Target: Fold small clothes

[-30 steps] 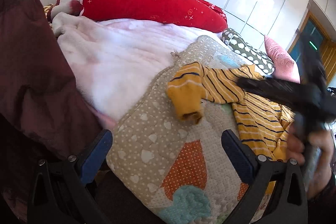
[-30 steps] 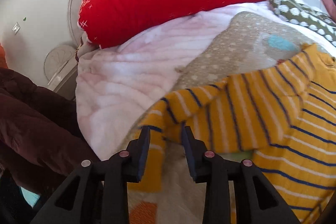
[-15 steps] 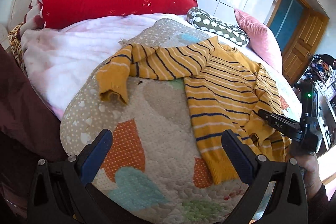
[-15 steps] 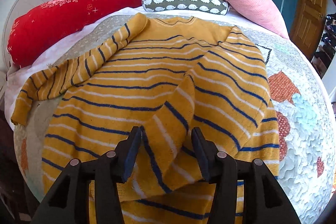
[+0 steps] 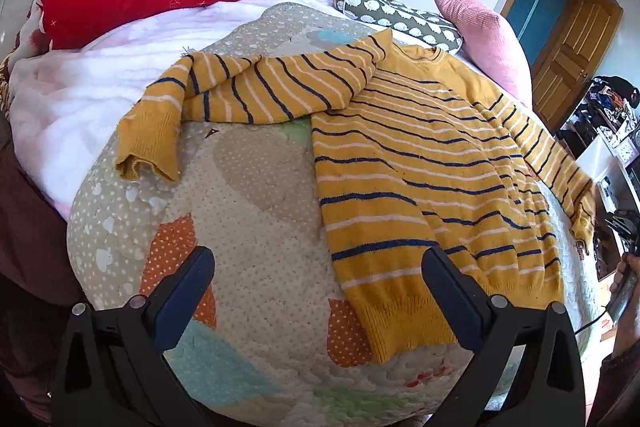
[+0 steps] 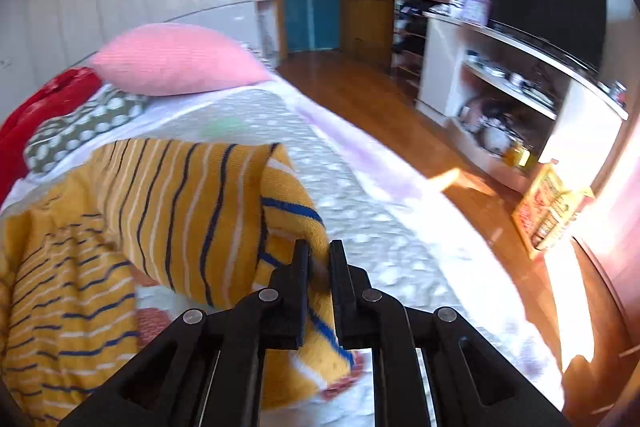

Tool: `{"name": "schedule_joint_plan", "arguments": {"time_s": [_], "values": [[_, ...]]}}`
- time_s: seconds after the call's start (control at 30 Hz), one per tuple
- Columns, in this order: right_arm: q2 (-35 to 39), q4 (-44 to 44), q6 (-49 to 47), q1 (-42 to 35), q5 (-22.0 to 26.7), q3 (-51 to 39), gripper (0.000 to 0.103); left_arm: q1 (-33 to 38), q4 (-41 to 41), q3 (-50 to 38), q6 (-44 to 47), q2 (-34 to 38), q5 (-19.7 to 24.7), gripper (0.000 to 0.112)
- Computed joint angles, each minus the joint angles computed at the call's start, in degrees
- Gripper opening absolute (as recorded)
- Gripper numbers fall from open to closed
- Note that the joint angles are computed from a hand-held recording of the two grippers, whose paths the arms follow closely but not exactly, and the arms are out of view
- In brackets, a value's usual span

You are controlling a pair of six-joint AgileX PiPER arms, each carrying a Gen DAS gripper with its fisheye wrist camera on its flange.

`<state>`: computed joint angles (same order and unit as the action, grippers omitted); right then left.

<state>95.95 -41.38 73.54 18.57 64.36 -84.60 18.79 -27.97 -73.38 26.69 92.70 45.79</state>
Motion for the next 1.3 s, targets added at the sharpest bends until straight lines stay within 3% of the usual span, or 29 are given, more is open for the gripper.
{"name": "schedule_joint_plan", "arguments": {"time_s": [0.07, 0.13, 0.2, 0.27, 0.37, 0.4, 0.47, 0.5, 0.57, 0.6, 0.7, 0.8, 0.97, 1.17, 1.3], "values": [[-4.9, 1.1, 0.7, 1.0, -3.6, 5.6, 0.016, -0.2, -0.2, -2.1, -0.2, 2.6, 2.0, 0.103], [-9.1, 5.9, -2.9, 3.1, -10.7, 10.9, 0.044, 0.5, -2.9, -4.3, 1.3, 5.5, 5.5, 0.103], [-11.7, 13.0, -7.6, 5.7, -18.4, 15.3, 0.055, 0.8, -5.2, -6.5, 2.6, 8.6, 8.9, 0.103], [-12.6, 20.5, -12.5, 8.9, -25.4, 19.1, 0.055, 0.7, -7.0, -7.6, 3.9, 10.6, 11.0, 0.103], [-10.2, 26.8, -15.7, 13.4, -30.9, 20.8, 0.055, -0.2, -9.1, -8.2, 6.1, 11.5, 12.6, 0.098], [-8.8, 26.2, -14.7, 15.1, -31.3, 20.4, 0.055, -0.7, -9.4, -8.5, 6.6, 11.8, 13.0, 0.09], [-5.9, 19.8, -8.2, 18.9, -30.0, 19.3, 0.055, -4.0, -3.1, -9.5, 2.3, 11.9, 11.0, 0.036], [-4.8, 17.3, -6.3, 19.9, -28.9, 18.2, 0.055, -5.0, -0.9, -9.5, 0.8, 11.7, 9.8, 0.031], [-3.5, 19.1, -8.7, 19.2, -30.7, 17.5, 0.024, -4.5, -1.7, -10.6, 1.0, 11.7, 11.5, 0.012], [-3.3, 22.2, -11.0, 18.1, -32.0, 17.3, 0.009, -4.1, -1.9, -11.2, 0.8, 11.6, 12.4, 0.012], [-6.7, 23.4, -10.5, 17.3, -34.0, 20.1, 0.004, -2.5, -2.5, -10.7, 1.5, 10.0, 13.3, 0.011], [-12.3, 24.7, -10.3, 17.0, -34.7, 24.4, 0.004, -0.8, -2.6, -9.6, 2.6, 8.2, 14.8, 0.005], [-19.0, 21.5, -3.3, 21.1, -32.6, 30.5, 0.002, 2.4, -2.6, -5.5, 5.2, 4.6, 15.4, 0.005], [-24.2, 12.4, 11.7, 28.5, -26.4, 36.8, 0.001, 4.2, -1.4, -0.8, 7.6, 1.4, 13.9, 0.004], [-27.1, 8.9, 16.5, 30.4, -23.2, 38.3, 0.001, 5.6, -2.2, 1.3, 9.1, -1.3, 12.3, 0.005]]}}
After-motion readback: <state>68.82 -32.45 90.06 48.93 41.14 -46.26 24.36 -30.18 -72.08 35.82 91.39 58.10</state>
